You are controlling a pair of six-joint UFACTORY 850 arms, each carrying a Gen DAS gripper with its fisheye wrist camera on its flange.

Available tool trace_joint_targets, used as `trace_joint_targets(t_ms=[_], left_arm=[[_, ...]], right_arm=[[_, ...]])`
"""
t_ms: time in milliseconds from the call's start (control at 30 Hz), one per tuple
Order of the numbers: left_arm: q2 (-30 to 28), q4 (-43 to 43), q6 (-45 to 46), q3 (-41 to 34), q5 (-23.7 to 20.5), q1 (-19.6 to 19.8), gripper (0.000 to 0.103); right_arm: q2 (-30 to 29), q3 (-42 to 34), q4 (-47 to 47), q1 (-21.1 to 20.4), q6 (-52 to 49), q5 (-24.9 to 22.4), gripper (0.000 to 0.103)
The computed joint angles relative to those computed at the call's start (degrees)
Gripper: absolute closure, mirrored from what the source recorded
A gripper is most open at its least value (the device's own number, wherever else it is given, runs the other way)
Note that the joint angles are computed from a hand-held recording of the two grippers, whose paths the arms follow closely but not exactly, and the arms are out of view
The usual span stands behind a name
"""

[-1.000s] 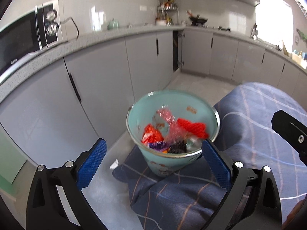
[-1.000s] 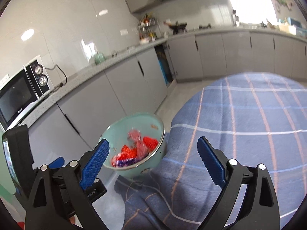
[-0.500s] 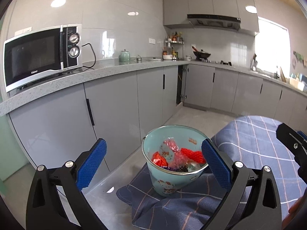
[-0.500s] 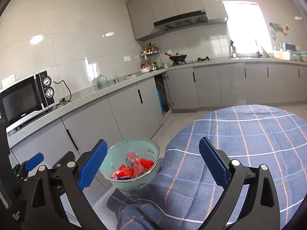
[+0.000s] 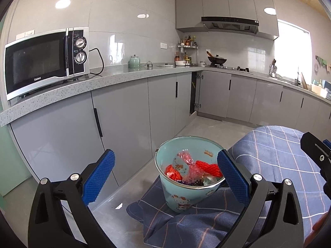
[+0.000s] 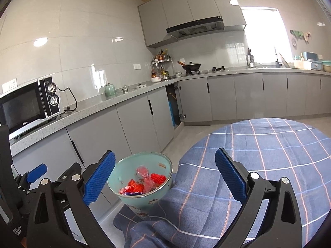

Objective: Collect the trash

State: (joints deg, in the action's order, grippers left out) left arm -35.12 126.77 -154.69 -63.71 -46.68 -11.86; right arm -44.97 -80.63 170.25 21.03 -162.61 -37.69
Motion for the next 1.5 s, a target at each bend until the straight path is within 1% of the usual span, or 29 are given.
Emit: trace_joint_targets(t_ms=[867, 1067, 1500], left_arm=[[0.2, -0.1, 0.6, 0.2, -0.7, -0.2, 0.006], [0.3, -0.1, 0.6, 0.3, -0.8, -0.2, 0.006], [0.4, 0.2, 0.8, 0.3, -0.5, -0.1, 0.006]], right_arm=[[0.4, 0.2, 0.0, 0.2, 0.8, 0.5, 0.007], [0.4, 0.4, 0.6, 0.2, 0.6, -0.4, 0.007], [0.5, 0.6, 0.5, 0.2, 0.7, -0.2, 0.007]])
